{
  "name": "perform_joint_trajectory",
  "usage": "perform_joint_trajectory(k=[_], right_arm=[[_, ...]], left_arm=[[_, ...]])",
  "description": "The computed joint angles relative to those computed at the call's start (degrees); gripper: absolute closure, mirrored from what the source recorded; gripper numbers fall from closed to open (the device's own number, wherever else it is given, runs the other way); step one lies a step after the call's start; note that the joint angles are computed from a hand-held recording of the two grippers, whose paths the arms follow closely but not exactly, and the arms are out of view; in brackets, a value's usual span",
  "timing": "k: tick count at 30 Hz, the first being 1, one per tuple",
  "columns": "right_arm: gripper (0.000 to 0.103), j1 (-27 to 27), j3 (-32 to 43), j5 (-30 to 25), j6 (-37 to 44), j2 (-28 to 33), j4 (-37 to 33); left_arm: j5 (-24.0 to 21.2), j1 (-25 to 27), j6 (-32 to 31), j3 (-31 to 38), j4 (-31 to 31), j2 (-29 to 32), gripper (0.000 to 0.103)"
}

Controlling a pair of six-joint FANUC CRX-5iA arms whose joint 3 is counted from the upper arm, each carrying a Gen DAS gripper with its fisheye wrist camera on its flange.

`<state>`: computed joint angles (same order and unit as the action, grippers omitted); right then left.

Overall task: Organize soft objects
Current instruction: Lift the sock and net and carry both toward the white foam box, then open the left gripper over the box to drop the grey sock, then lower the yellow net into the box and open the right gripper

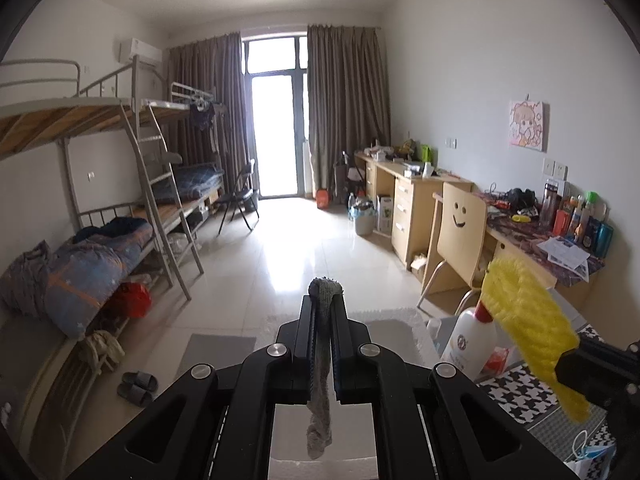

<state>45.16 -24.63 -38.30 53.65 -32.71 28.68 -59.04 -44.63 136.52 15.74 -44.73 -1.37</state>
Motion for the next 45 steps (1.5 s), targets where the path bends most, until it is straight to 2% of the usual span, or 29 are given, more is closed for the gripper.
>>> perform_joint_trajectory(k=[7,10,16,23,25,26,27,28,29,30,36,45], right_arm=[[0.091,-1.0,1.2,-0.6,2.4,1.3,-3.0],[0.091,-1.4,1.9,-0.9,2.8,2.1,-3.9],[0.091,-1.4,2.3,-1.4,2.1,3.2,-3.0],[0.091,-1.5,2.4,-1.5,1.7,3.9,-2.8],[0.091,-1.4,2.4,-1.5,1.4,4.2,-2.3],[0.091,-1.5,2.5,-1.6,1.4,4.4,-2.4],[0.091,-1.5,2.7,-1.6,1.6,4.6,-2.7],[0.091,-1.6,2.7,-1.6,1.6,4.6,-2.7],[0.091,-1.5,2.7,-1.7,1.4,4.7,-2.4],[0.091,-1.6,2.8,-1.8,1.4,4.8,-2.5],[0.091,-1.9,3.3,-1.9,1.1,5.3,-2.4],[0.091,-1.3,3.7,-0.8,1.7,6.1,-1.7]], left_arm=[[1.1,2.9,-2.9,-0.7,4.9,0.8,0.096],[2.0,5.0,-5.2,-1.1,8.8,1.3,0.096],[2.7,7.4,-7.9,-2.1,12.8,2.1,0.096],[0.5,8.2,-9.0,-1.0,14.1,3.6,0.095],[-0.3,8.3,-9.5,-0.4,14.8,4.3,0.091],[-0.6,8.3,-9.4,-0.3,14.8,4.5,0.083],[-0.7,8.3,-9.2,-0.3,14.7,4.5,0.066],[-0.7,8.3,-8.8,-0.4,14.6,4.4,0.056],[-0.2,8.5,-8.6,-1.1,14.6,3.8,0.036],[0.4,8.6,-8.4,-1.8,14.5,3.2,0.025],[-1.5,6.9,-4.6,-1.7,9.4,2.3,0.002],[-4.0,5.4,0.3,-2.6,3.8,-0.3,0.001]])
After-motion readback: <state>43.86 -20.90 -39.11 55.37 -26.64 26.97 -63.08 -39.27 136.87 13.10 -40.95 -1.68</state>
